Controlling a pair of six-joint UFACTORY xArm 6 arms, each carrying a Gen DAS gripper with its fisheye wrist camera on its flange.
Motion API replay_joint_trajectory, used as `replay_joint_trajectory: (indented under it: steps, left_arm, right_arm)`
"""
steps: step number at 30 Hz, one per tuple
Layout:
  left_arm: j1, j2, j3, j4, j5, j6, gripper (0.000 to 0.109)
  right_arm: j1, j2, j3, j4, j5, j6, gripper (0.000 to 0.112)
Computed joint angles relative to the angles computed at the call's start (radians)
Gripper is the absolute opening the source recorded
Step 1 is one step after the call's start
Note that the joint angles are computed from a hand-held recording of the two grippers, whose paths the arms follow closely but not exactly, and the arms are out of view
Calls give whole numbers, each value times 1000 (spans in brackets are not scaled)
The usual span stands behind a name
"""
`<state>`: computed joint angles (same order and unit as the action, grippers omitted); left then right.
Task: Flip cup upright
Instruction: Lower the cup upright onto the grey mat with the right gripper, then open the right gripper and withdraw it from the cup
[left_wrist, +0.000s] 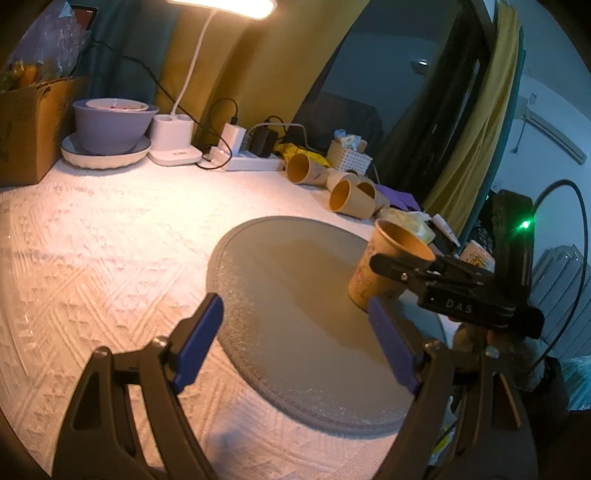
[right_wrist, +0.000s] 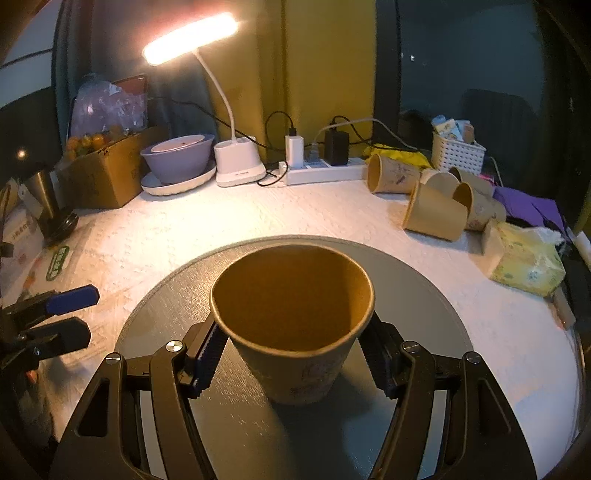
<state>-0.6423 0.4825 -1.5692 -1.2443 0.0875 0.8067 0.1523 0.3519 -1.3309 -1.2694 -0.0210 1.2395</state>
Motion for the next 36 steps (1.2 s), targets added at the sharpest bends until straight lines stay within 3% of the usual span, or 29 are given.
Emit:
replay_joint_trajectory:
  steps: [7,10,15,23,33,36]
  left_arm:
    - [-5,6,12,134,-25,-121,82]
    - [-7,6,23,210,-34,-182,82]
    - [-8,3,43,339,-51,-289,82]
    - [-11,-22,114,636,-123,-539,82]
    - [-27,-47,142,846,-106,-702,82]
    - [-18,-58,154,1027,-117,-852,83]
  right_arm:
    - [-12,-41,29,-177,17,178,72]
    - [-12,-60,47,-206,32,211,78]
    - [-17,-92,82,-239,38,264,79]
    - [-27,-162,145,-350,36,391,79]
    - [-28,-270,247,-490,49,552,79]
    - [-27,-303,275,-530,58,599,79]
